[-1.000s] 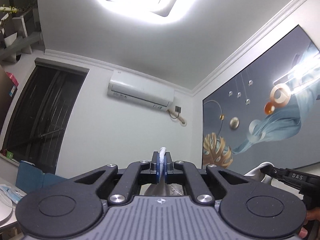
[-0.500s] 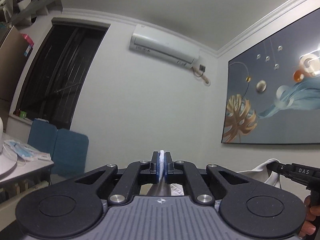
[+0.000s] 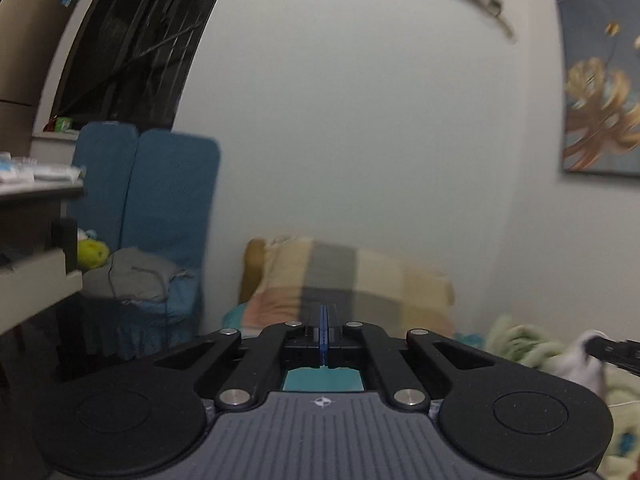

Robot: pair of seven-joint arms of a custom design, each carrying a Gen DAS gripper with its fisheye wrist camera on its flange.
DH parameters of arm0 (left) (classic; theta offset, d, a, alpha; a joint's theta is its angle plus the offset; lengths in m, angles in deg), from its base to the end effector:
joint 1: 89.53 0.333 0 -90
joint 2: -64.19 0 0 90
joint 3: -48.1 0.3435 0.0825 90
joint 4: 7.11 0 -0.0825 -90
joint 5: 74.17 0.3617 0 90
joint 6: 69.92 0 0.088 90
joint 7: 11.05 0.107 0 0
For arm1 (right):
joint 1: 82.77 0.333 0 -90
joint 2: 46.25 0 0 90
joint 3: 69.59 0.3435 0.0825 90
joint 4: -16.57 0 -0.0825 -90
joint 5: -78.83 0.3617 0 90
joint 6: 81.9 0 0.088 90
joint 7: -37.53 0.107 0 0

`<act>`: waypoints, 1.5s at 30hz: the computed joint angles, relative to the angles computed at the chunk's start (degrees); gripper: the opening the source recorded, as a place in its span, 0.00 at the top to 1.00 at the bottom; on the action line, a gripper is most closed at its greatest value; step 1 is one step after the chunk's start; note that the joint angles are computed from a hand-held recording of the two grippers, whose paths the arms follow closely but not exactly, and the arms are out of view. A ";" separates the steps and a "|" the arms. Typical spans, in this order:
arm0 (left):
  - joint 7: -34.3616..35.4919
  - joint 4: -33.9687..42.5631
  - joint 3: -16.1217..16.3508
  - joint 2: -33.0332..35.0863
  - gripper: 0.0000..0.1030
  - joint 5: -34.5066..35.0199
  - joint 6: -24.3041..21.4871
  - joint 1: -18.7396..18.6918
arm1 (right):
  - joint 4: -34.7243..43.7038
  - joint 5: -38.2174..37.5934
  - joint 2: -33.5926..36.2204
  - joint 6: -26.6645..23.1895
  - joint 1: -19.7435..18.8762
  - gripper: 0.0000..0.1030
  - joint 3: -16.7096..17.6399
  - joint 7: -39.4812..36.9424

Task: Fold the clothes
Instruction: 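Lower the shirt onto the bed and open both grippers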

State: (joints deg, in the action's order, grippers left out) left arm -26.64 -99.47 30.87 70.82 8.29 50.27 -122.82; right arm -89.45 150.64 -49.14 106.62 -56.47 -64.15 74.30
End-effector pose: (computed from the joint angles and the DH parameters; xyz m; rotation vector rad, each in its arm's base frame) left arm 0.4390 -0.4380 0.6645 -1.6206 1.0749 -1.1275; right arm 0.5045 0.1991 0.6889 -1.3420 1.1908 -0.6317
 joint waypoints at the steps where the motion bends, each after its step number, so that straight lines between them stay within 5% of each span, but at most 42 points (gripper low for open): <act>1: -1.57 0.00 1.18 2.10 1.00 0.66 2.08 1.36 | 2.50 1.40 3.87 -0.48 -0.35 0.88 -0.51 -0.80; 4: -6.22 0.61 5.03 9.05 1.00 1.13 12.16 5.37 | 10.29 10.58 14.91 -6.32 -5.10 0.88 1.48 -7.51; 9: -6.46 5.56 9.76 22.54 0.98 1.12 30.52 9.51 | 17.34 -8.13 30.91 -9.91 -3.16 0.88 -2.98 6.98; 13: -1.48 8.97 10.43 30.34 0.93 -2.31 44.22 12.67 | 20.69 -14.15 36.82 -14.63 -4.52 0.88 -3.94 14.32; 15: 3.92 10.08 10.43 32.48 0.92 -4.72 46.14 12.82 | 21.43 -17.96 38.16 -17.84 -4.49 0.88 -5.79 19.94; 17: 5.79 9.74 10.85 32.93 0.89 -6.76 48.00 12.82 | 20.71 -15.30 37.82 -17.63 -7.79 0.87 -1.99 17.87; 21: 4.43 6.62 14.13 29.95 0.80 -7.15 49.71 10.19 | 19.82 -19.49 36.84 -17.33 -9.81 0.80 0.10 20.41; 24: 5.59 4.93 15.16 28.19 0.67 -8.93 52.05 9.01 | 16.65 -20.81 34.09 -16.99 -11.75 0.47 2.36 21.25; 26: 9.90 3.96 14.59 27.00 0.57 -11.29 52.36 8.44 | 12.91 -15.57 31.40 -13.52 -16.65 0.18 9.25 14.70; 28: 18.28 3.85 12.32 26.47 0.50 -15.77 49.34 8.00 | 10.01 -11.80 29.04 -11.67 -19.14 0.19 12.68 8.93; 33: 38.51 11.44 7.25 31.70 0.45 -27.73 40.03 7.47 | 8.25 -13.56 26.46 -15.15 -16.34 0.19 8.03 10.22; 36: 46.80 16.76 5.79 35.25 0.45 -33.07 36.57 6.62 | 10.22 -20.67 27.76 -17.92 -12.54 0.20 2.73 17.69; 39: 52.73 21.12 5.88 37.99 0.46 -36.78 33.79 5.15 | 13.40 -25.72 30.61 -20.49 -11.32 0.27 1.17 21.69; 41: 55.34 22.60 6.50 38.74 0.57 -38.77 32.72 4.30 | 15.54 -32.71 32.55 -22.92 -8.15 0.45 -2.84 27.34; 43: 58.07 23.23 6.39 39.01 0.86 -41.38 32.64 4.30 | 17.45 -39.56 34.20 -25.00 -5.43 0.74 -6.30 32.80; 45: 58.37 23.52 8.49 38.45 0.89 -42.01 31.86 2.68 | 17.33 -40.66 34.18 -23.71 -6.14 0.85 -4.88 33.10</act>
